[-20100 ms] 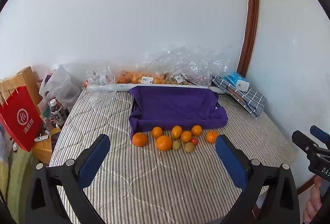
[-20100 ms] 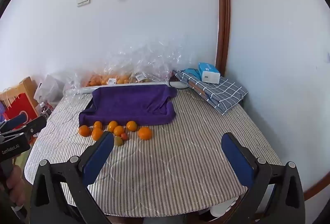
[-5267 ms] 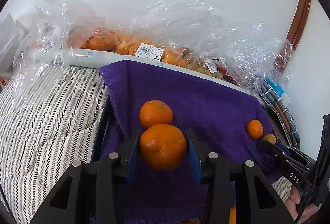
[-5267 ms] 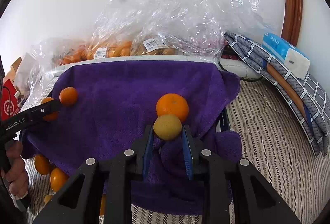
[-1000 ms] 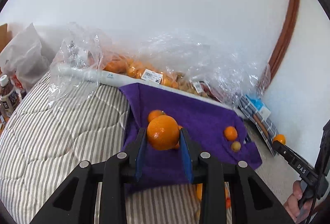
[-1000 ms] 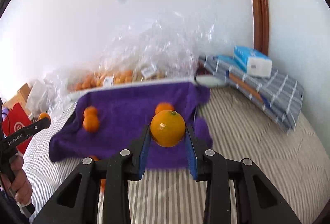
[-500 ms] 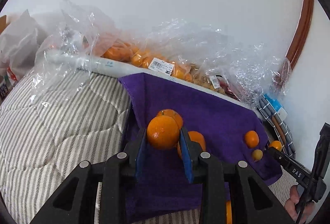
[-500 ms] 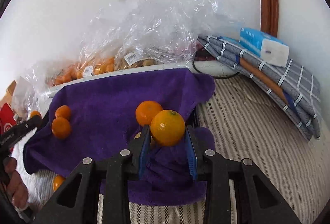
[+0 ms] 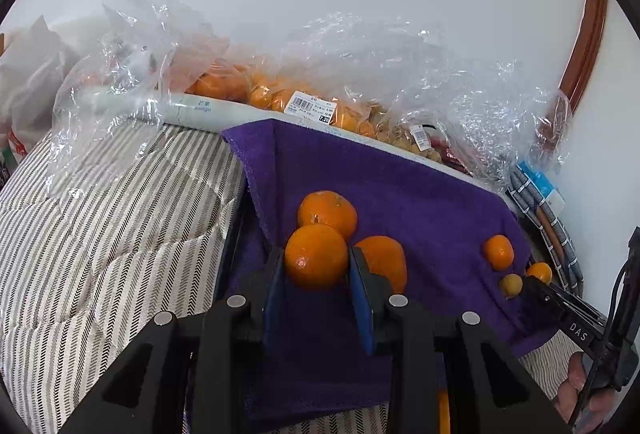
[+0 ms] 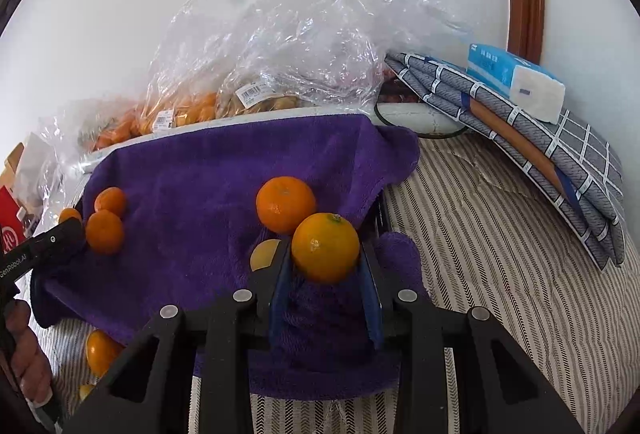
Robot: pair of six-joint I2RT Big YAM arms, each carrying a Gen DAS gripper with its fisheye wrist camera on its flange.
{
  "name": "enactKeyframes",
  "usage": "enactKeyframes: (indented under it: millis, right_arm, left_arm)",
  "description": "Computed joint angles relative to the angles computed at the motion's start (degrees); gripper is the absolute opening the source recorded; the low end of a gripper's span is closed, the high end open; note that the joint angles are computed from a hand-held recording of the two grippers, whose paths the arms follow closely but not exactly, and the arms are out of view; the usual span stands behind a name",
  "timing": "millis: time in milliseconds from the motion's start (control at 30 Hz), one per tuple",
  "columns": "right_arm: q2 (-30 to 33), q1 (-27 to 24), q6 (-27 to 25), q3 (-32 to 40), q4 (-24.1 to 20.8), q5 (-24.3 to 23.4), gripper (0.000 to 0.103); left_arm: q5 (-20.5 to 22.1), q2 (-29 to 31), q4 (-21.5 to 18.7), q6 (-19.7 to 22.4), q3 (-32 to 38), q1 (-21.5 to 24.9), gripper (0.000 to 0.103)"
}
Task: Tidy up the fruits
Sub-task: 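Open both grippers to release the oranges onto the purple towel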
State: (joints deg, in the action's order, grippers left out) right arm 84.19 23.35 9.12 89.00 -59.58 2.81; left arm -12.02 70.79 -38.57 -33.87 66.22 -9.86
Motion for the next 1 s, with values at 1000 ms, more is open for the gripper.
enactKeyframes:
  millis: [1000]
  right_arm:
    - [-4.4,2.3,-2.9,-4.2,6.7,5.5,0.067]
  left_arm:
    - [-1.4,-0.8,0.3,0.5,0.0,-0.9,0.035]
